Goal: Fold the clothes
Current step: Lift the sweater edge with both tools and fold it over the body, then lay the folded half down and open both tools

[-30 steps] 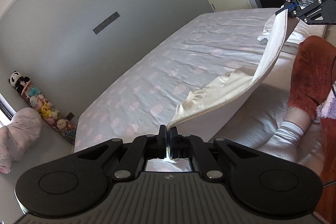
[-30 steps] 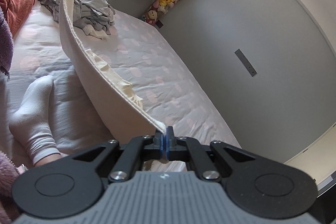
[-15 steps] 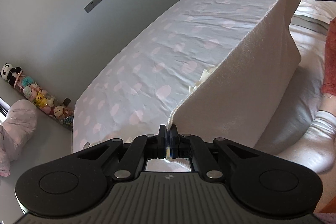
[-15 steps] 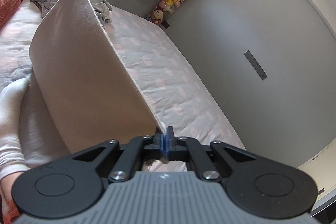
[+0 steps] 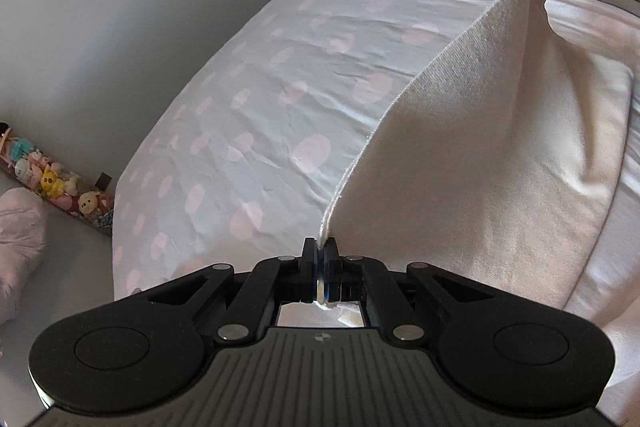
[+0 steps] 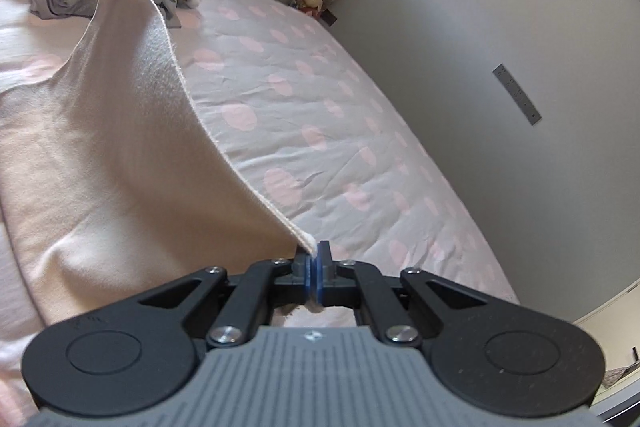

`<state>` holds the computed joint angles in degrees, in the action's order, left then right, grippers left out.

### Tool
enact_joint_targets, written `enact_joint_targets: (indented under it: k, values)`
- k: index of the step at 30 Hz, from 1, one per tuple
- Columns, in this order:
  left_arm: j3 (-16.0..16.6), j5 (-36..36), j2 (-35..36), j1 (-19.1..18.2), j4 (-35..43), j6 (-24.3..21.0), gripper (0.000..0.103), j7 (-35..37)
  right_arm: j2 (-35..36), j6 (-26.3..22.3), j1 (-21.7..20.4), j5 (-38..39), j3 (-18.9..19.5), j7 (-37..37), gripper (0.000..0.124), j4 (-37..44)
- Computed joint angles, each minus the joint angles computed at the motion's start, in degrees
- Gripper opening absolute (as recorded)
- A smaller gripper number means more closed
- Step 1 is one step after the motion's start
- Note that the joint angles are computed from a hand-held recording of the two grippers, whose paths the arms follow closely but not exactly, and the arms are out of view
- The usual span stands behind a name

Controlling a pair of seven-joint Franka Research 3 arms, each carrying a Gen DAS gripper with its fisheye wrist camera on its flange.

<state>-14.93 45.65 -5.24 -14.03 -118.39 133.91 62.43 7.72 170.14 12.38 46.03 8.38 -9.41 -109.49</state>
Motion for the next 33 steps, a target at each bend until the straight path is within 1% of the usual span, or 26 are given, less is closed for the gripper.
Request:
enact_joint_targets:
  k: [3,6,9,11,15,18,21,22,24,27,29,31,33]
  values:
    - [1.27,-1.15,3.61,0.94,1.64,1.72,0.001,1.23,5.77,-0.79,2.15,-9.34,-2.13,8.73,0.003,4.52]
    - [2.42,-2.85,6.98,1.57,3.12,2.88,0.001,2.80,11.48,-1.88,3.45,-17.24,-3.91,15.77,0.003,9.24]
    - [3.51,-5.01,10.31,2.18,4.44,4.02,0.001,4.18,16.27,-4.20,3.19,-21.50,-4.05,20.61,0.003,13.48]
    - [4.13,-5.90,12.26,2.44,5.09,4.85,0.001,4.67,18.82,-5.34,2.63,-23.72,-3.54,22.86,0.003,15.49]
    - [5.16,-7.86,15.91,2.91,7.05,6.14,0.001,5.76,24.26,-8.81,2.67,-28.43,-3.99,27.88,0.003,21.18]
    - [5.72,-8.54,17.44,2.87,7.53,7.08,0.001,5.77,26.62,-9.56,1.96,-30.03,-3.15,29.16,0.004,23.58]
    - [6.22,-8.45,17.92,2.68,7.08,7.94,0.002,4.63,28.16,-9.91,1.47,-30.49,-2.51,30.52,0.008,25.31]
    - [6.46,-7.57,17.84,2.45,6.75,8.16,0.005,3.88,29.03,-10.21,1.48,-30.72,-2.49,31.08,0.013,26.46]
    - [7.07,-4.64,17.33,1.90,5.95,8.50,0.010,1.53,29.65,-10.68,1.28,-30.85,-2.41,32.19,0.017,27.46]
    - [7.35,-2.84,15.65,1.88,5.06,7.96,0.012,-2.33,28.76,-10.76,1.16,-30.53,-2.97,35.48,0.025,27.22]
    - [7.24,-1.03,13.83,1.81,4.12,7.23,0.016,-4.94,27.48,-10.63,0.75,-30.34,-2.98,36.82,0.027,26.10]
    - [6.91,0.13,11.95,2.11,3.07,7.30,0.026,-7.23,25.22,-10.37,-0.05,-29.72,-2.59,37.44,0.027,23.57]
    - [6.36,0.57,9.57,2.46,1.28,7.87,0.033,-9.82,22.84,-9.86,-0.70,-28.89,-2.37,38.20,0.027,20.78]
